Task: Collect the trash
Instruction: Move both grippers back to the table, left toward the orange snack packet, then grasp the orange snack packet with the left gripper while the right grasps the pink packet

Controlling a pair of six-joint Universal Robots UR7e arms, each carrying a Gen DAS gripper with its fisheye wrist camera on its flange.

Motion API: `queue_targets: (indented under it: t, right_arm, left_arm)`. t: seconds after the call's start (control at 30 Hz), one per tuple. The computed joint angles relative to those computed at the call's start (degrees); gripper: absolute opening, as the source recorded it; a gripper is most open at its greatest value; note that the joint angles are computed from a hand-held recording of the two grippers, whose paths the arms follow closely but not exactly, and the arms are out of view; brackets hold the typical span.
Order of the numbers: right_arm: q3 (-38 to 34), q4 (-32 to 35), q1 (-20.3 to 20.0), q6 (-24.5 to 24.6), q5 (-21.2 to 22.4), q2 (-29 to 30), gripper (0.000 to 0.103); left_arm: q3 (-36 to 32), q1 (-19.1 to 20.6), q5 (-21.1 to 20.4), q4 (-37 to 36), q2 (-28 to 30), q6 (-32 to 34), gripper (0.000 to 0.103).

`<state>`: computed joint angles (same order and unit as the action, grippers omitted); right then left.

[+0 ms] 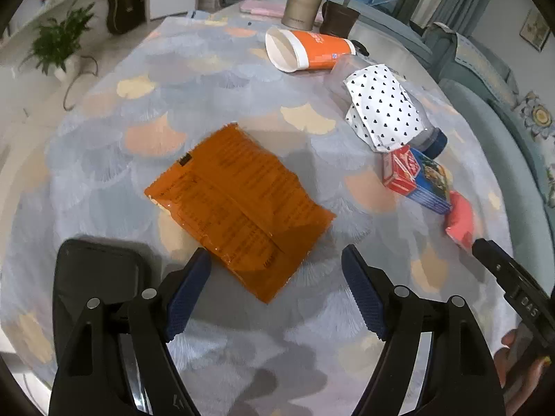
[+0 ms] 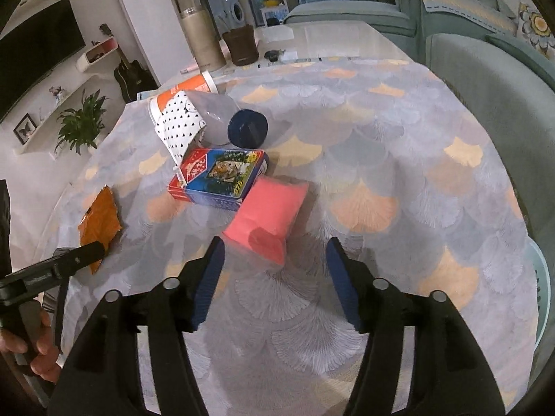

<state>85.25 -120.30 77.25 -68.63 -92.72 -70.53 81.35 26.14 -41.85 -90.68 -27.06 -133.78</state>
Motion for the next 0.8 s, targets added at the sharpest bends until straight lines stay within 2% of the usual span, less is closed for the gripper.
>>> queue_targets:
  t: [0.07, 0.17, 0.23, 0.27, 0.3, 0.4, 0.57, 0.67, 0.77, 0.8]
  right_arm:
    - [-0.31, 0.87, 0.14, 0.41, -0.74, 0.43, 0.060]
    - [-0.30, 1.49, 0.44, 0.47, -1.92, 1.03, 0.064]
    - [-0.92, 2.78, 0.83, 1.00, -2.89, 1.81, 0.068]
    - [-1.96, 4.87, 0.84, 1.97, -2.43, 2.40, 0.075]
    - [-3.41, 7.17, 0.87, 3.28, -1.87, 3.13, 0.076]
    - [-4.49, 7.64, 1.59, 5.09, -2.15, 4.26, 0.076]
    - [0.34, -1.53, 3.52, 4.14, -4.92, 3.74, 0.076]
    - [3.24, -6.72, 3.93, 2.91, -5.79, 3.10, 0.076]
    - [5.74, -10.82, 3.70, 0.75, -5.70, 2.26, 0.076]
    - [6.30, -11.73, 3.63, 0.20, -5.68, 2.03, 0.075]
  left_arm:
    - [-1.30, 0.35, 0.19, 2.67, 0.56, -0.10, 0.076]
    - [-0.68, 0.98, 1.66, 2.46, 0.16, 1.46, 0.080]
    - [2.11, 1.14, 4.01, -1.70, -1.20, 3.98, 0.082]
    - [4.65, 1.07, 5.98, -5.71, -2.27, 6.11, 0.083]
    - [6.20, 1.20, 7.16, -8.79, -2.86, 7.95, 0.083]
    - [11.09, 1.55, 9.78, -19.03, -4.88, 13.30, 0.086]
    - [9.00, 3.02, 9.55, -12.06, -5.58, 6.00, 0.086]
    - [8.39, 4.33, 9.79, -13.09, -5.54, 7.41, 0.086]
    - [2.52, 5.80, 8.50, -3.92, -3.15, 7.55, 0.086]
    - [-0.89, 6.39, 7.66, 1.39, -1.65, 6.90, 0.086]
